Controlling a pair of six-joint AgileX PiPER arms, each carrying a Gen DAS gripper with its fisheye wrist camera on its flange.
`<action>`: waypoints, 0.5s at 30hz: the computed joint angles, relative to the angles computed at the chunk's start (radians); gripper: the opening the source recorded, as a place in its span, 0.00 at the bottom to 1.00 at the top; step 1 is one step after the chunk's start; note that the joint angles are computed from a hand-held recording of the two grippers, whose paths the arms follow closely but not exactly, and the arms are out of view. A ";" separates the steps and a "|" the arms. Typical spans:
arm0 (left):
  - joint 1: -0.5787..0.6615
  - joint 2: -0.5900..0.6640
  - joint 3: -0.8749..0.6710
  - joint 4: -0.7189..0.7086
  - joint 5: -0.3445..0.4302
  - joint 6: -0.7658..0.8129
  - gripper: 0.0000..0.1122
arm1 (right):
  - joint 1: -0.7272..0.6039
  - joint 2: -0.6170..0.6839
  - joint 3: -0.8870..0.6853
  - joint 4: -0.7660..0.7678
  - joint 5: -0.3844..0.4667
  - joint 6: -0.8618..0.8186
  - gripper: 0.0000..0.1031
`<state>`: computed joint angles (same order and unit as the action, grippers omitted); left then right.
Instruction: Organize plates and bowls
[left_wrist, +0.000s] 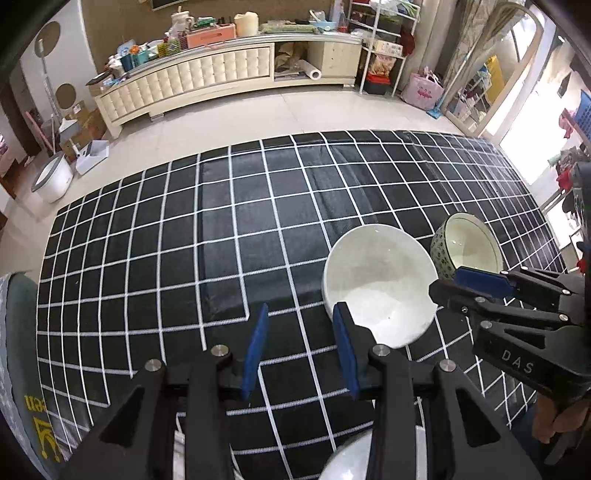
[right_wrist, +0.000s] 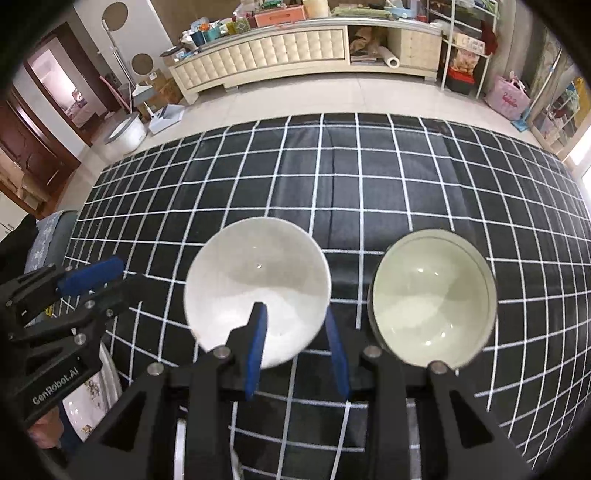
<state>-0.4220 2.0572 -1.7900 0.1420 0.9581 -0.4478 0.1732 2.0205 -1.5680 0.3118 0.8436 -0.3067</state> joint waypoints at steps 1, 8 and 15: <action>0.002 0.020 -0.024 -0.005 0.006 0.010 0.30 | 0.000 0.007 -0.006 -0.003 0.004 0.002 0.36; 0.017 0.133 -0.139 -0.060 0.038 0.088 0.30 | -0.003 0.049 -0.029 0.000 0.001 -0.009 0.36; 0.024 0.178 -0.155 -0.105 0.039 0.119 0.21 | 0.005 0.067 -0.032 -0.028 -0.018 0.003 0.33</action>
<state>-0.3984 2.2347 -1.9452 0.0372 0.9971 -0.3285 0.1778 2.0872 -1.5998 0.2837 0.8255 -0.3034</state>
